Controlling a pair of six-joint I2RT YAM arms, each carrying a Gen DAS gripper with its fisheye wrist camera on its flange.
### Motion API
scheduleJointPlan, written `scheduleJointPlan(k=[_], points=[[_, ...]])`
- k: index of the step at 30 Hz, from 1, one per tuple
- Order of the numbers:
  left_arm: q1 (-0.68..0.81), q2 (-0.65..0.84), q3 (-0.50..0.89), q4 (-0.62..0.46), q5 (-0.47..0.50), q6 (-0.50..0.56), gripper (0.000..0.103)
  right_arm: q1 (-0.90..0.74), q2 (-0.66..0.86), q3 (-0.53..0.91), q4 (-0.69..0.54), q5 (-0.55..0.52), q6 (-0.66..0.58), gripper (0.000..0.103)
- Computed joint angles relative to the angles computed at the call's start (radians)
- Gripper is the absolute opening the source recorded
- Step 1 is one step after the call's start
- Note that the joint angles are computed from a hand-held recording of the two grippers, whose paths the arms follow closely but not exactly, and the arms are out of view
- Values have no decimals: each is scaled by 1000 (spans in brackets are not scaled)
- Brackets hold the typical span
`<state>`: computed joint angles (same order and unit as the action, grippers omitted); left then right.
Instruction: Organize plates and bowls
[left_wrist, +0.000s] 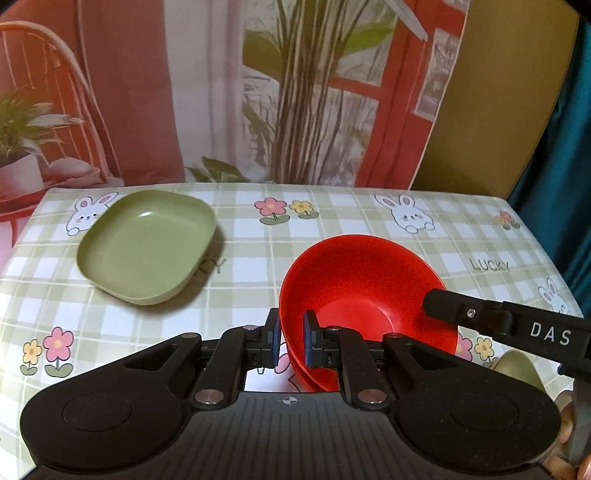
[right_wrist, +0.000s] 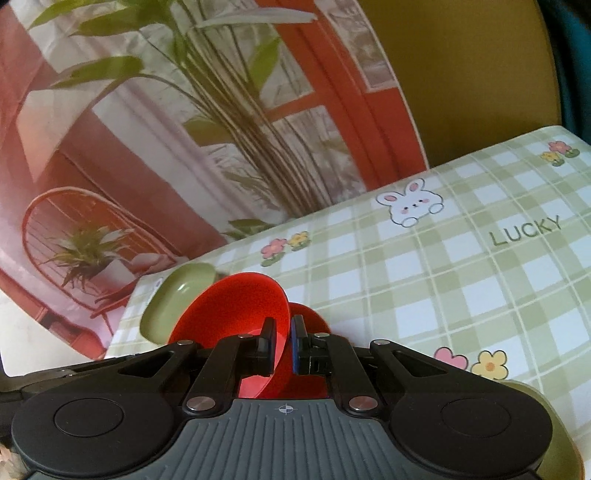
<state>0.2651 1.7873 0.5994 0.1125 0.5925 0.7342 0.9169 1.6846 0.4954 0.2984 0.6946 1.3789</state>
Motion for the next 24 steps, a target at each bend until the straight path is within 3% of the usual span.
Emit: scheduleJointPlan(k=[12,24], points=[[-46,31,-37,98,-52,-9,13,-12,45,13,-15,-26,-4,8],[-55,24,-36,90,-59,-17,17,-14,47,16,-44,-29,7,9]])
